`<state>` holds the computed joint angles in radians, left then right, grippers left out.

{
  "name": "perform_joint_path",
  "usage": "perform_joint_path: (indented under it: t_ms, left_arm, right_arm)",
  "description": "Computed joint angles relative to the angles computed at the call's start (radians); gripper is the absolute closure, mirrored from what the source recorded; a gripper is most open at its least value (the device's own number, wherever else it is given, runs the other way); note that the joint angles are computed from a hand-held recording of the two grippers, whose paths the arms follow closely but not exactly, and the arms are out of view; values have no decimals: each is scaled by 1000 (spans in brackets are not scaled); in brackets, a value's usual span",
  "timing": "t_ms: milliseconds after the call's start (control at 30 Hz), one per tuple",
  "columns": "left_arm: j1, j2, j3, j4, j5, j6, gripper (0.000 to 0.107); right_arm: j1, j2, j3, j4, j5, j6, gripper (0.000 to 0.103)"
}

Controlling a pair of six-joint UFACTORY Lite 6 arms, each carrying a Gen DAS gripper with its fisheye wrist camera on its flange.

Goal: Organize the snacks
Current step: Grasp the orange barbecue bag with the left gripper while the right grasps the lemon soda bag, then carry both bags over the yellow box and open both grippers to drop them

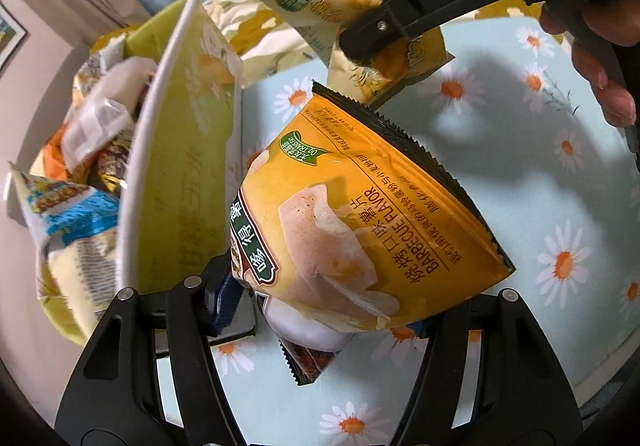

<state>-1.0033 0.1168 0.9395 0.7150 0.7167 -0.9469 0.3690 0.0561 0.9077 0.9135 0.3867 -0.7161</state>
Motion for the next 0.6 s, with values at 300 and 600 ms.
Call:
perform_joint_path:
  t_ms: [300, 600]
  left_arm:
    - [-77, -165, 61, -19, 136, -47, 44]
    - [33, -458, 72, -60, 231, 31, 44]
  right_arm:
    - [30, -260, 10, -414, 94, 454, 60]
    - [136, -357, 186, -733, 230, 841, 60]
